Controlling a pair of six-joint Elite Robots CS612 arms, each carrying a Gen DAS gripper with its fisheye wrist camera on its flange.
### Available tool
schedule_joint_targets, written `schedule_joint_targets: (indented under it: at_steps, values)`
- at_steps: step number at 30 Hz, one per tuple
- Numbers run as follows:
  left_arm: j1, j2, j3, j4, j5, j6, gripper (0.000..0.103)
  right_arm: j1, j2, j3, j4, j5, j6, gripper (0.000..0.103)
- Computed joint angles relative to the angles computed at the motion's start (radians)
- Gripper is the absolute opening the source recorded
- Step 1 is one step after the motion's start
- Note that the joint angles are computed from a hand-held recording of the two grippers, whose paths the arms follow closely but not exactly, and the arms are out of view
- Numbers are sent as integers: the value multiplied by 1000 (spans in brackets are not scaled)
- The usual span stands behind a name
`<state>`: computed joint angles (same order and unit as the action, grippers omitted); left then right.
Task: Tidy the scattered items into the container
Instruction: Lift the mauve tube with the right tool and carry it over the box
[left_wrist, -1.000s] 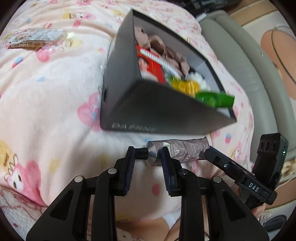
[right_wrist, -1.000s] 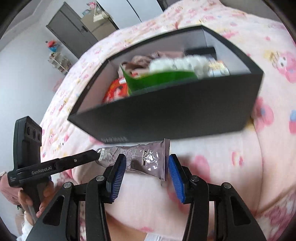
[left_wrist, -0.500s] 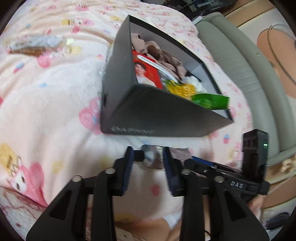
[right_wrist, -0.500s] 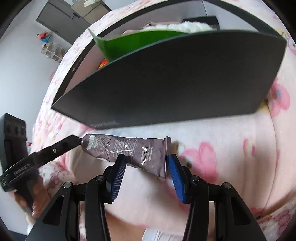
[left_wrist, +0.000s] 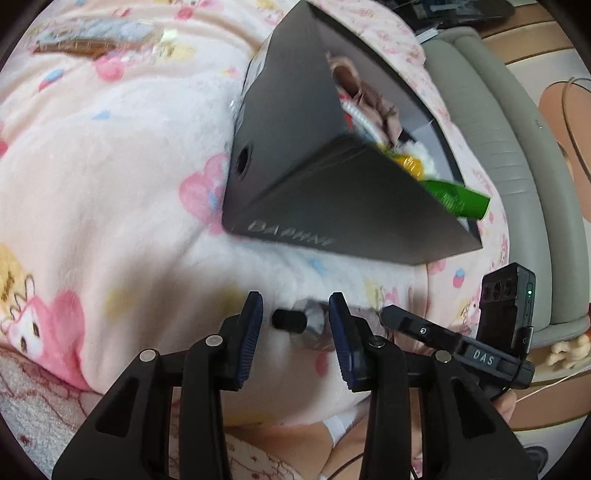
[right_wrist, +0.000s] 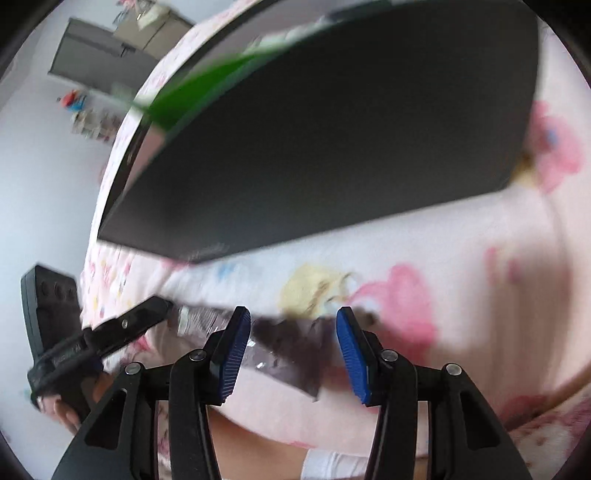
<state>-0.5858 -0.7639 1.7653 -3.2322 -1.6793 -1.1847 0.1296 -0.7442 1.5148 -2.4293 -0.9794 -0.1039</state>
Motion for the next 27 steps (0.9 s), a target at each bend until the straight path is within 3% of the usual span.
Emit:
schedule_joint_targets:
  at_steps: [3, 8, 12, 16, 21, 24, 27]
  values:
    - [-3, 0, -14, 30, -3, 38, 37, 5, -10, 19, -47, -10, -31, 47]
    - [-5, 4, -31, 4, 49, 69, 37, 0, -9, 41, -227, 13, 30, 47]
    - [-23, -5, -29, -16, 168, 102, 38, -8, 3, 47, -330, 66, 52, 47]
    - [-32, -11, -34, 35, 179, 125, 39, -10, 0, 52, -298, 64, 33, 47]
    - [-33, -9, -24, 4, 100, 144, 39, -5, -23, 61, -199, 79, -57, 47]
    - [-38, -19, -15, 55, 92, 151, 39, -5, -38, 73, -134, 94, -124, 47]
    - [-38, -21, -14, 73, 100, 117, 39, -11, -42, 87, -152, 101, -97, 47]
